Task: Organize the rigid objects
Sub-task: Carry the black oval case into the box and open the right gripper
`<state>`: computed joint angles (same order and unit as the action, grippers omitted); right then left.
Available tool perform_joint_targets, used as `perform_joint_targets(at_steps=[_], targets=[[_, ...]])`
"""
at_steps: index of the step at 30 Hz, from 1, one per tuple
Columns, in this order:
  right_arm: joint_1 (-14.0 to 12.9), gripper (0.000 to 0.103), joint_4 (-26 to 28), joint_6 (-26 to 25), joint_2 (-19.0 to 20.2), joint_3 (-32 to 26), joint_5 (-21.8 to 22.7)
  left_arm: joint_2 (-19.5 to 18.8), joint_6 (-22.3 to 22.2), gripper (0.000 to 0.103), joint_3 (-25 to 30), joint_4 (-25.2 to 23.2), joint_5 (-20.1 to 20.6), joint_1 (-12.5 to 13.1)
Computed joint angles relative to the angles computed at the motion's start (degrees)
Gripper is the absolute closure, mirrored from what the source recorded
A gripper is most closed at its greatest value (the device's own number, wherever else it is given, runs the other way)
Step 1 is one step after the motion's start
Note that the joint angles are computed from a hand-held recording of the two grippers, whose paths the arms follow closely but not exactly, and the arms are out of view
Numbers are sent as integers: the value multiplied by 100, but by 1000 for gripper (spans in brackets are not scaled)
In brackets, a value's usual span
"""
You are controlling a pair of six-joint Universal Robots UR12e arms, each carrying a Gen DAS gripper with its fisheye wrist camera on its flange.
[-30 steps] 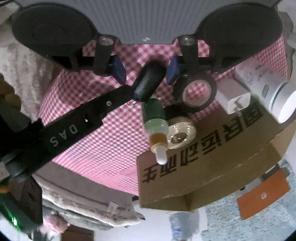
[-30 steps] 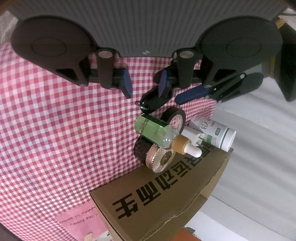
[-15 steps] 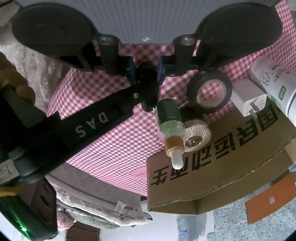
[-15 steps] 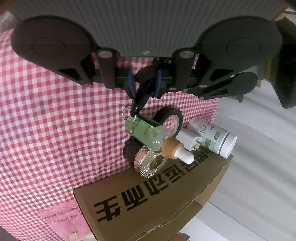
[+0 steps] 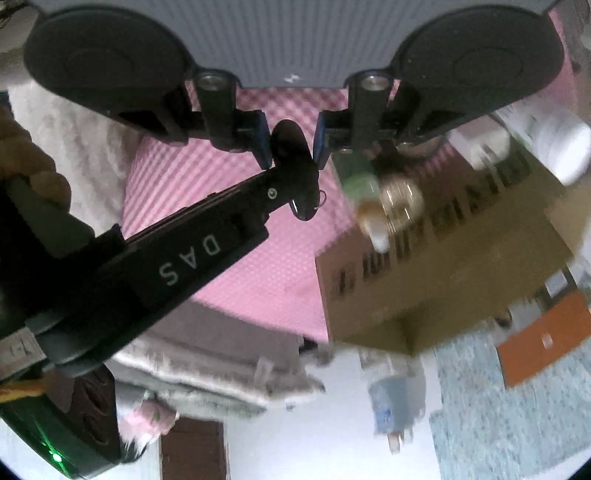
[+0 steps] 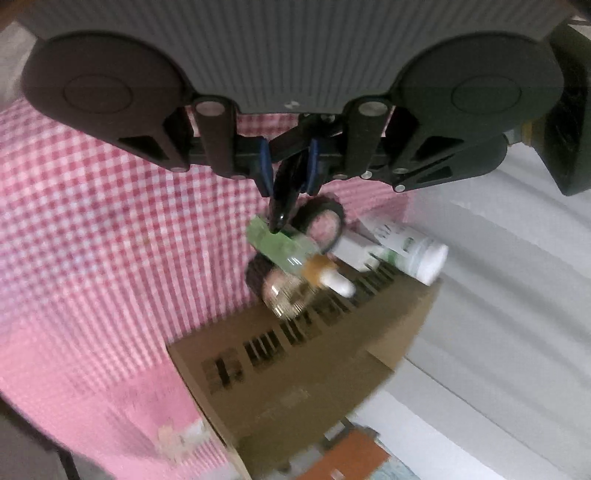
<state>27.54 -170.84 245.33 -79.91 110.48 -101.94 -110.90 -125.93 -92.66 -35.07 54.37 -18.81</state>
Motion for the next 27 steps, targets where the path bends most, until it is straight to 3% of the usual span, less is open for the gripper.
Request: perform_joint_targets(at_steps=[3, 7, 12, 17, 19, 24, 27], targets=[[92, 85, -76, -316, -78, -107, -361, 78, -235, 78, -35, 546, -231, 61], [108, 85, -253, -1097, -64, -381, -584, 32, -723, 78, 157, 1127, -194, 73], [-238, 84, -475, -1865, 92, -788, 109, -207, -1005, 77, 744, 1098, 152, 74], [-725, 84, -122, -2082, 404, -1315, 1205, -726, -1052, 77, 1833, -87, 696, -10], [-926, 84, 298, -2211, 561, -1594, 1662, -1027, -1078, 77, 2391, -722, 1008, -66], [-1404, 84, 1168, -1943, 1098, -2271, 2863, -1773, -1168, 77, 3685, -2159, 1641, -190], [-1579, 84, 1674, -1902, 1373, -2586, 3319, -2262, -1195, 77, 4510, -2990, 1937, -242]])
